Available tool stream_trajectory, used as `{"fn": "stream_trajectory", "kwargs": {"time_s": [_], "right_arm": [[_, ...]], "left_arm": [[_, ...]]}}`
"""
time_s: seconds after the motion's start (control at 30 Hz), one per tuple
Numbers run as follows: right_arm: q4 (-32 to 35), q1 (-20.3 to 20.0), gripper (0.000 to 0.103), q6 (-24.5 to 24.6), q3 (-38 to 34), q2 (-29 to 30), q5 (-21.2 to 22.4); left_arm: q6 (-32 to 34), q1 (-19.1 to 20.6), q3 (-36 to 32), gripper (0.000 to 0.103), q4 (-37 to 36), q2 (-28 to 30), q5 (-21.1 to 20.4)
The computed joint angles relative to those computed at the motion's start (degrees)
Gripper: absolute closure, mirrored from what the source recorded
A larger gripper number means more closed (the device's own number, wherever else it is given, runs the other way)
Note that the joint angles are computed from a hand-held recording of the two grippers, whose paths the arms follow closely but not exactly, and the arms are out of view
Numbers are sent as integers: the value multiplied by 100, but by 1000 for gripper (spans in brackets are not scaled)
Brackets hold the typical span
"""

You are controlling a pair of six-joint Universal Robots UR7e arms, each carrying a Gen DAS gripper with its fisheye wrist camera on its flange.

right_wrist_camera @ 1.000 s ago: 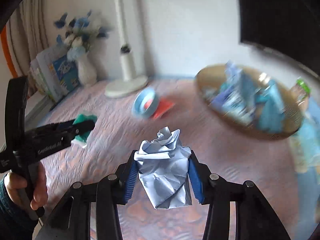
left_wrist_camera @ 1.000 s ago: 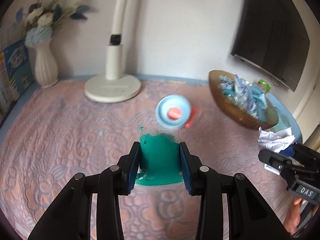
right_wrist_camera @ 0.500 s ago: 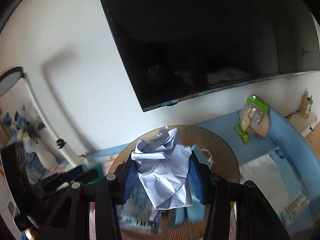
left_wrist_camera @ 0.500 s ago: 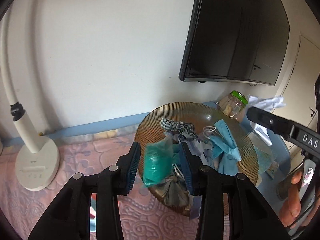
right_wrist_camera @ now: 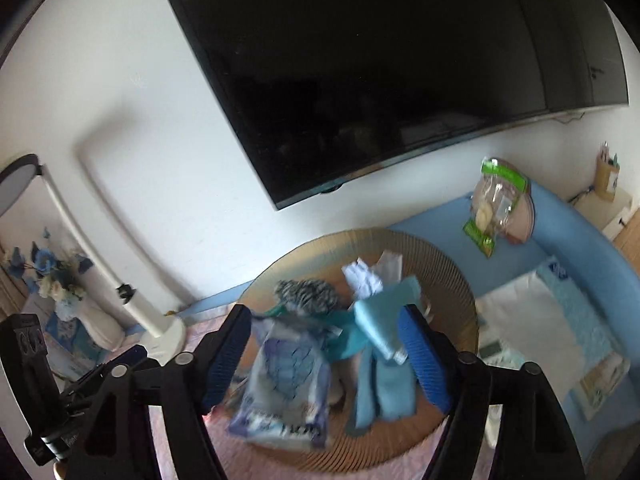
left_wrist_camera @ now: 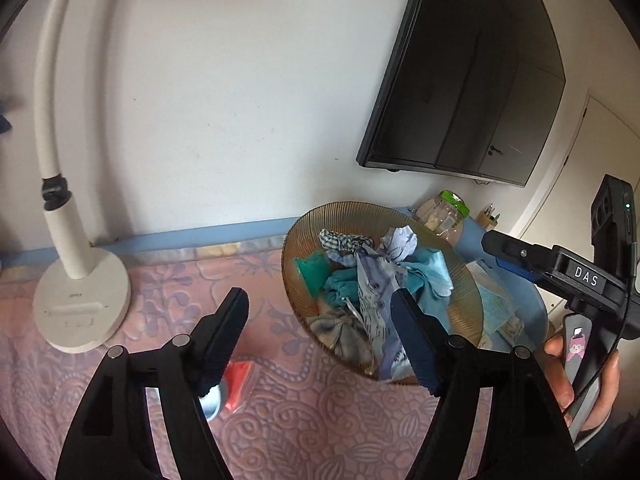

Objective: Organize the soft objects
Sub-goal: 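Carry the green packet and tissue with both grippers over the amber bowl, then open both grippers to drop the packet and tissue into the bowl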

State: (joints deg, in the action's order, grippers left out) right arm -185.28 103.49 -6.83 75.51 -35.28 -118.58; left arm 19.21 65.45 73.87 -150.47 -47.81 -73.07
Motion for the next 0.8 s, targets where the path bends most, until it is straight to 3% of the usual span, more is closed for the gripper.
{"fn": "stream_trajectory", "kwargs": {"time_s": [0.07,0.17,0.37,0.43,0.53,0.63,0.8], "right_arm": [[-146,94,15,-15,294,-98,124],[-231,348,14,-295,602,-148,237],[-513,817,0,-843,904,102,271],[-528,926,0,-984,891,304,189],[-494,971,0,-1129,790,663,-82],[-562,939,0,-1379,604,1130,-559],[-470,739,0,-1318,524,1428,-645]], "left_arm": [[107,-43,364,31,-123,-335,76],[301,-159,908,31,-466,-814,338],[288,-225,1884,20,-955,-1868,398],[254,-204,2142,15,-1136,-2097,584],[215,-92,2440,14,-1410,-2182,1043],[-59,207,2512,14,-1288,-2072,1198],[-377,665,2467,14,-1365,-1753,1193]]}}
